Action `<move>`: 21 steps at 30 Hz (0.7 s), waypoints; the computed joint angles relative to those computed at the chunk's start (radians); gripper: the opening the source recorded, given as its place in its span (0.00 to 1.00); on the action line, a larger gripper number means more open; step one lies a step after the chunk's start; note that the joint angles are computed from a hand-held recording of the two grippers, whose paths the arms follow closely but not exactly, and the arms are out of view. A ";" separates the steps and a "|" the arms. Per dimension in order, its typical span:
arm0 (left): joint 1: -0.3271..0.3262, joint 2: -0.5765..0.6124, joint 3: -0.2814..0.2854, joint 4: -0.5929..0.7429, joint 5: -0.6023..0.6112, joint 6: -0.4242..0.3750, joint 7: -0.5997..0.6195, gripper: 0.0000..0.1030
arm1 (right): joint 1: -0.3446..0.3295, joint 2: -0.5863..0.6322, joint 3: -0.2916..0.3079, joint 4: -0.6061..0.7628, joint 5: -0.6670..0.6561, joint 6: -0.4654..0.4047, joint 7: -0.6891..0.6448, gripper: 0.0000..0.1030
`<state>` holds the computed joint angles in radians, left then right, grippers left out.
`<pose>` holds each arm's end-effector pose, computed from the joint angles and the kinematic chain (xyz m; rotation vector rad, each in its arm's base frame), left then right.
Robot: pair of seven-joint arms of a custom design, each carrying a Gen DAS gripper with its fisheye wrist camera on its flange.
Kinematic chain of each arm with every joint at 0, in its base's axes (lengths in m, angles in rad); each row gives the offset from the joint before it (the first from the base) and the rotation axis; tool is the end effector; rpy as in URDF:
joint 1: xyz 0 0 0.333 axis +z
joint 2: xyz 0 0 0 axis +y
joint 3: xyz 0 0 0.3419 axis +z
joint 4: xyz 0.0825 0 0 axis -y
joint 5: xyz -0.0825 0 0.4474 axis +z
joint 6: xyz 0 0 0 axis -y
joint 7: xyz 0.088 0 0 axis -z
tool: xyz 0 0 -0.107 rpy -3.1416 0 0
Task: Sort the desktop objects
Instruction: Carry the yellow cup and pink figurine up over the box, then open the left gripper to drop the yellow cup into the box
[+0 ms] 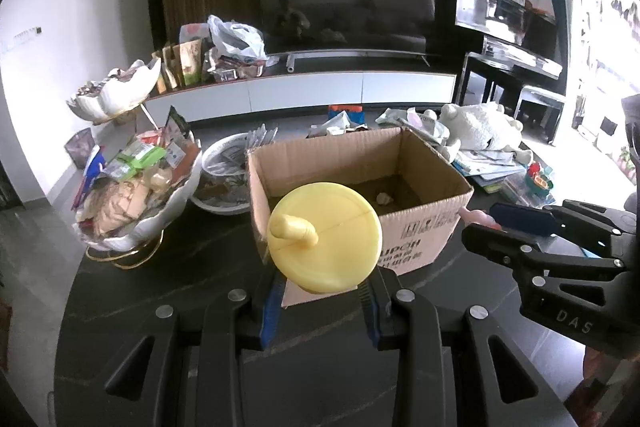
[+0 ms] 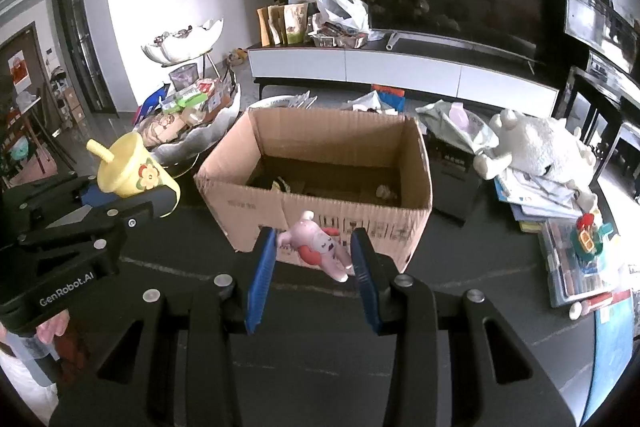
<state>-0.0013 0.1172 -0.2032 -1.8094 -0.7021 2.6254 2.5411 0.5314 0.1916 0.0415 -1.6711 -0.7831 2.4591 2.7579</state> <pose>0.6934 -0.1218 0.5551 -1.1125 2.2982 -1.0577 0.6154 0.3948 0.5640 -1.5775 1.8268 -0.7604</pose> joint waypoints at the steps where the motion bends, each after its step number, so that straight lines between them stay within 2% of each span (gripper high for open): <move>1: -0.003 0.008 0.000 0.010 0.011 0.000 -0.008 0.30 | -0.002 0.004 0.000 0.007 0.002 0.000 -0.008 0.35; 10: 0.001 0.106 -0.029 0.136 0.088 -0.034 -0.077 0.30 | -0.008 0.036 -0.022 0.051 0.023 0.015 -0.039 0.35; 21: -0.003 0.285 -0.063 0.342 0.283 -0.104 -0.273 0.30 | -0.021 0.061 -0.045 0.061 0.070 0.044 -0.065 0.35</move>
<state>-0.0040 0.4023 -0.2662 -1.4675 -0.4189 2.5210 2.2684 0.5109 0.2529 -0.0036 -1.6102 -0.7132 2.5030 2.6928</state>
